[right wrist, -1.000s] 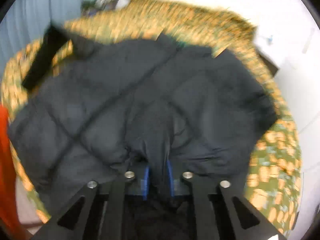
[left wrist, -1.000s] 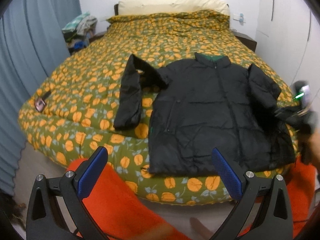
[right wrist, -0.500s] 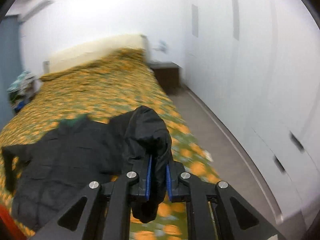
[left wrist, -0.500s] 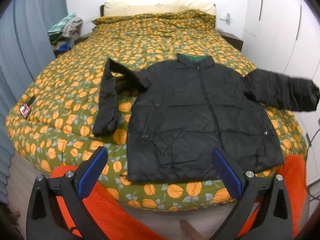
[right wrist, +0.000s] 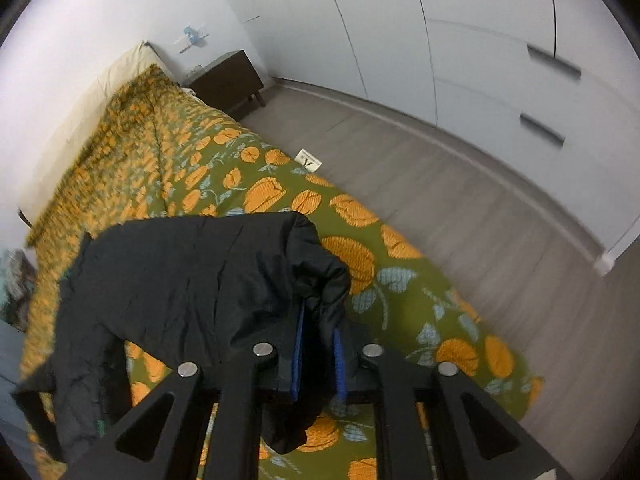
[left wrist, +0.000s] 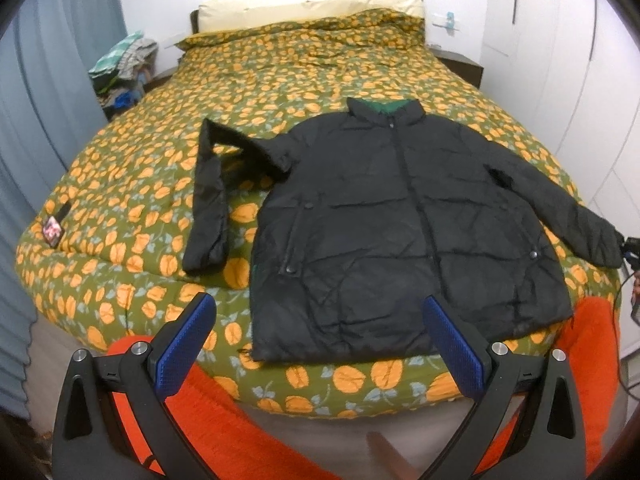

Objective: Fold large clothes
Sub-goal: 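Pull the held sleeve outward from the jacket body and release it flat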

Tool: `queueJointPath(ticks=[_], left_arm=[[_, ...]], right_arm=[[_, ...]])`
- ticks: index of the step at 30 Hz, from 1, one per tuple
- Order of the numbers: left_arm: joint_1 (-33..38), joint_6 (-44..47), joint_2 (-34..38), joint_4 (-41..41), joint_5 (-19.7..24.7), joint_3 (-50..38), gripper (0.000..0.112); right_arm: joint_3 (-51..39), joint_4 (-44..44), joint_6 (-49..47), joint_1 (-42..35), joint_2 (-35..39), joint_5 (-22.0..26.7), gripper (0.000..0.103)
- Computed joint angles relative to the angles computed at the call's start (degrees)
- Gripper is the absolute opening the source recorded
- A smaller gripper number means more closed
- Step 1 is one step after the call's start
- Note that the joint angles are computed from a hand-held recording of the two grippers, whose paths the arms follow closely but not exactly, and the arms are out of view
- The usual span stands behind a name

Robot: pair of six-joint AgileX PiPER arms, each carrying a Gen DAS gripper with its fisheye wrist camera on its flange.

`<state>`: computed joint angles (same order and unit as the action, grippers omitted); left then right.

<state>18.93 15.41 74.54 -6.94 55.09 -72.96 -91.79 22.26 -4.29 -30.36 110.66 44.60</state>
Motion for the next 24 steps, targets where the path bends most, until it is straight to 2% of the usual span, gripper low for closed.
queueJointPath(ticks=[1, 3, 4, 5, 7, 8, 10, 11, 13, 16, 17, 19, 20, 21, 24], left_arm=[[-0.48, -0.18, 0.08, 0.1, -0.01, -0.16, 0.103], [-0.96, -0.2, 0.09, -0.02, -0.08, -0.21, 0.103], [-1.14, -0.22, 0.11, -0.08, -0.04, -0.24, 0.103], [-1.41, -0.36, 0.21, -0.04, -0.07, -0.25, 0.103], [-1.64, -0.48, 0.38, 0.06, -0.03, -0.19, 0.103], [-1.86, -0.7, 0.52, 0.32, 0.02, -0.18, 0.103], [-1.97, -0.88, 0.63, 0.77, -0.09, 0.03, 0.103], [-1.76, -0.91, 0.57, 1.12, -0.27, 0.23, 0.103], [-0.79, -1.0, 1.08, 1.83, -0.88, 0.36, 0.103], [5.46, 2.43, 3.39, -1.64, -0.7, -1.14, 0.103], [9.54, 4.08, 5.07, -4.13, -0.19, -2.59, 0.103], [17.05, 5.49, 9.0, -8.88, 1.81, -6.06, 0.103], [20.78, 6.2, 11.1, -11.96, 3.19, -7.79, 0.103], [25.17, 6.41, 14.26, -15.66, 5.21, -10.45, 0.103], [32.7, 4.99, 21.59, -22.51, 9.22, -16.09, 0.103]], right_arm=[[0.87, 1.74, -0.6, -0.43, -0.24, -0.28, 0.018], [1.37, 5.42, -1.73, -1.58, 0.23, -0.21, 0.036], [1.88, 7.98, -2.93, -2.46, 0.25, -0.06, 0.041], [2.6, 11.02, -4.72, -3.74, -0.02, 0.55, 0.045], [2.98, 15.63, -7.68, -5.15, 0.7, 1.84, 0.045], [2.2, 15.29, -7.52, -4.64, 1.63, 2.28, 0.044], [-0.15, 7.77, -3.54, -2.83, 2.84, 3.47, 0.032], [0.08, 2.04, -1.3, -1.42, 2.92, 2.27, 0.015], [-0.67, -7.41, 5.54, 0.56, 3.52, 1.5, 0.013], [0.39, -11.13, 7.19, 1.04, 3.11, 0.16, 0.012], [0.99, -10.35, 5.96, 1.01, 2.54, -0.16, 0.014], [2.16, -8.22, 3.96, 0.56, 1.08, -0.24, 0.035], [3.04, -6.97, 2.97, 0.34, -0.23, -0.22, 0.059], [4.61, -5.34, 1.2, -0.15, -2.43, -0.33, 0.065], [7.22, -3.3, -1.76, 1.23, -7.68, -0.69, 0.065]])
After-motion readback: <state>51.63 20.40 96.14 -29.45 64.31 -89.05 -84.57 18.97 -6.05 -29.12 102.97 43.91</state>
